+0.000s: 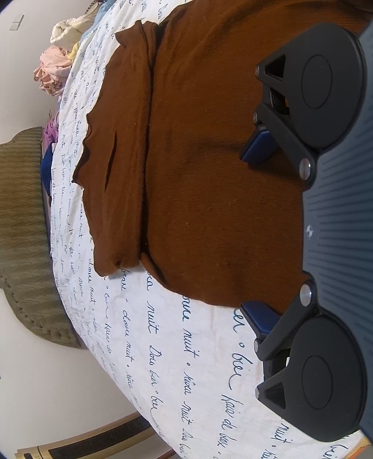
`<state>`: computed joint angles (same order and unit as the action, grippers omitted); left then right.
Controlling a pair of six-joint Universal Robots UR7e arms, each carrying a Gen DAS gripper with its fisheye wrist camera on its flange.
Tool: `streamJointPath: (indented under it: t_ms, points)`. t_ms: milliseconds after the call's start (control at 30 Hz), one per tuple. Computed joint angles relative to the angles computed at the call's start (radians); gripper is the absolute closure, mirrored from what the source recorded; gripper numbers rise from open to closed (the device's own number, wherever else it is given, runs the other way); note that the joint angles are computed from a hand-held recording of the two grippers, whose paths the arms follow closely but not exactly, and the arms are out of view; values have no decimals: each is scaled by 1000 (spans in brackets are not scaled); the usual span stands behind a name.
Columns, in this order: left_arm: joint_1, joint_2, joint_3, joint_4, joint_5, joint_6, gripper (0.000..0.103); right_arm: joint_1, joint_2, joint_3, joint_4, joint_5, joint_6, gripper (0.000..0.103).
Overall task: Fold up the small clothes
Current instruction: 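Move both grippers down to the brown sweater's ribbed hem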
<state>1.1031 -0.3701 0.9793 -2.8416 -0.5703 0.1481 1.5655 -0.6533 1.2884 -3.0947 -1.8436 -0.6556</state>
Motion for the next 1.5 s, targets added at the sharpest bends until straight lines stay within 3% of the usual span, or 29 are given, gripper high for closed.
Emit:
streamJointPath:
  t_ms: [233,400,667,800,1000,1200,1500]
  points:
    - [-6,-88,132,-11,-30,-5,0,-7,-49,51,28,13,6,3]
    - [6,-183,233,44,-96,-88,0,-18,-94,89,86,34,33,9]
    - [52,-333,361,145,-262,-257,0,-42,-174,143,213,33,101,20]
    - [78,-388,397,175,-373,-281,1,-65,-225,167,306,90,151,29]
    - [113,-409,394,225,-566,-268,1,-99,-266,169,472,194,220,37]
    - [118,-396,384,233,-622,-220,1,-109,-254,162,541,278,260,37]
    - [137,-389,375,245,-755,-230,1,-73,-186,122,520,277,262,38]
